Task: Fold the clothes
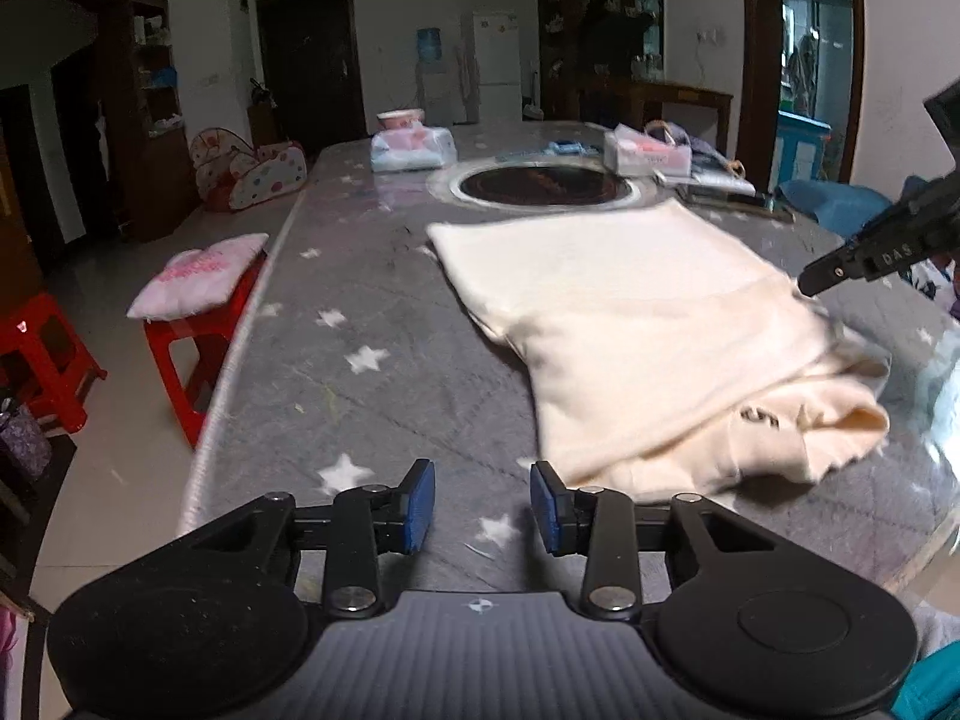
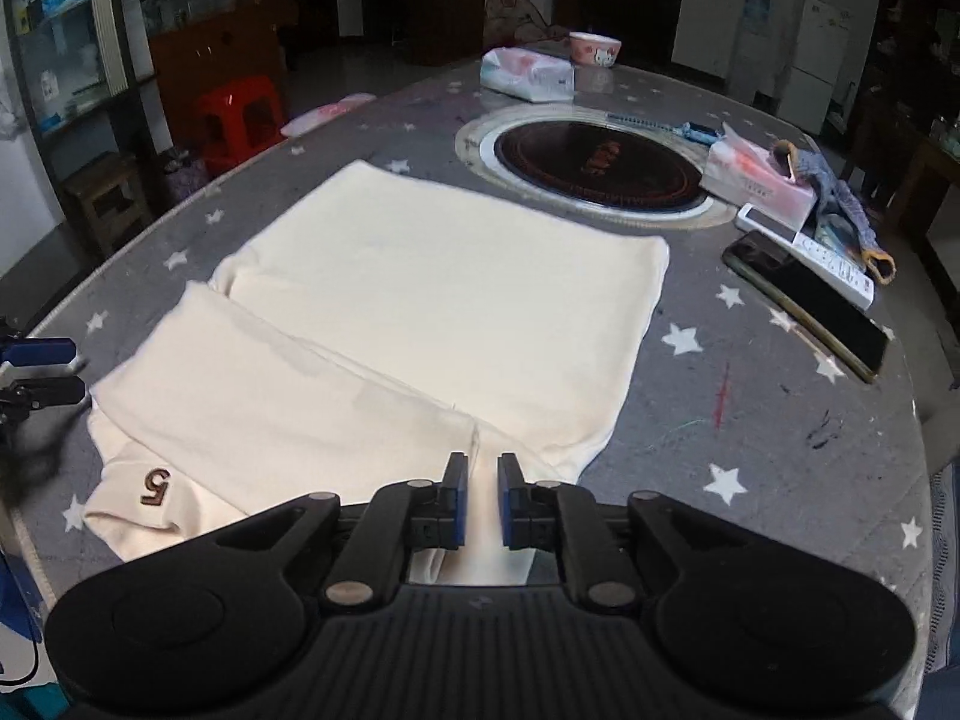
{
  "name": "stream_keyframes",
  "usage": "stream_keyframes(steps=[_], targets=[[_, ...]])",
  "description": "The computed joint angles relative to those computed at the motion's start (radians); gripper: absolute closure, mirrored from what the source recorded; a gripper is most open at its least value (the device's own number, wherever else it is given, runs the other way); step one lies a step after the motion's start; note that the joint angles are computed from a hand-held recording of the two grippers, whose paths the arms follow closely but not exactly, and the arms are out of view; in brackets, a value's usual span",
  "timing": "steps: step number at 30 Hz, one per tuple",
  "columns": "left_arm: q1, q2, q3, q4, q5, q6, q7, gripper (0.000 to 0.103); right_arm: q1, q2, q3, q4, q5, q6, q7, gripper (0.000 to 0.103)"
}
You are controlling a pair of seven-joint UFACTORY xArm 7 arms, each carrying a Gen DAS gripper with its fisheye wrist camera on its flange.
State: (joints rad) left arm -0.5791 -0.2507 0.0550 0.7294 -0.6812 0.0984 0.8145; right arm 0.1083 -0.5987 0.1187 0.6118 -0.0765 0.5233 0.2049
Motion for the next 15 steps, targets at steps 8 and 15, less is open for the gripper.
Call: stream_keyframes(steps=[8, 15], targets=[[-0.022, 0.077, -0.022, 0.132, -0.090, 0.029, 0.050, 0.065, 0.050, 0.077, -0.022, 0.023, 0.041, -0.092, -0.068, 0.093], [0.037, 0.228, -0.128, 0.277, -0.070, 0.040, 0.016, 0.064, 0.059, 0.076, -0.027, -0.007, 0.060, -0.093, -0.083, 0.091]])
